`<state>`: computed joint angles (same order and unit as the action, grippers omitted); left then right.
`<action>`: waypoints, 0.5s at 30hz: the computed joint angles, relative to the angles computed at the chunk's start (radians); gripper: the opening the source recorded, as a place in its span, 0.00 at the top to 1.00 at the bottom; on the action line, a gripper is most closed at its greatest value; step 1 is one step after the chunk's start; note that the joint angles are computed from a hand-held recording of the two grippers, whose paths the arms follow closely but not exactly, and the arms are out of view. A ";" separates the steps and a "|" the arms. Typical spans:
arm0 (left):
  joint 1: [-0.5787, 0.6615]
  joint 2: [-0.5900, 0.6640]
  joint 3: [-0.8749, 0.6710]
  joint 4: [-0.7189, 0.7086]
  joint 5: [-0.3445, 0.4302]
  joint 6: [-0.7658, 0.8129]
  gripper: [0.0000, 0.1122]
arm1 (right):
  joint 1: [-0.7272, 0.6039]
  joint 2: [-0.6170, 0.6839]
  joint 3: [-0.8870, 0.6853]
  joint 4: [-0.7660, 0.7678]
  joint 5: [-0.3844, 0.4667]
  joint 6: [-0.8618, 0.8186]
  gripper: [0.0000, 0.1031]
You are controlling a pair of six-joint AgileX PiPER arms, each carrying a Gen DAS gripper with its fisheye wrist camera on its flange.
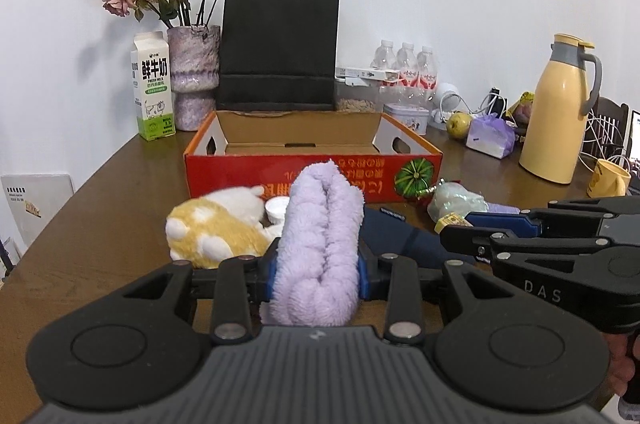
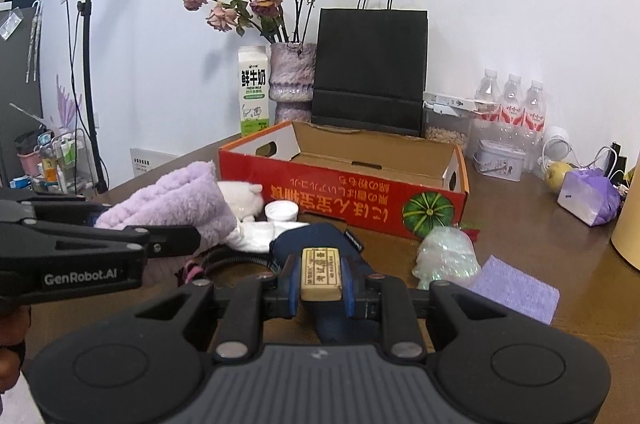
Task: Organize objects
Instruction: 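Carry the block and hair band with both tools over the open cardboard box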
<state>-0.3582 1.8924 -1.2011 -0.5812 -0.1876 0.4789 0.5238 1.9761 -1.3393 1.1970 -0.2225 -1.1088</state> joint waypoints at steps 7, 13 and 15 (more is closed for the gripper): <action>0.025 0.025 -0.076 -0.050 0.049 0.067 0.69 | 0.003 0.048 -0.099 0.178 -0.008 -0.173 0.81; 0.039 0.048 -0.141 -0.068 0.067 0.087 0.69 | -0.001 0.101 -0.199 0.345 -0.011 -0.347 0.81; 0.043 0.059 -0.169 -0.150 0.078 0.168 0.69 | -0.003 0.120 -0.234 0.398 -0.011 -0.402 0.81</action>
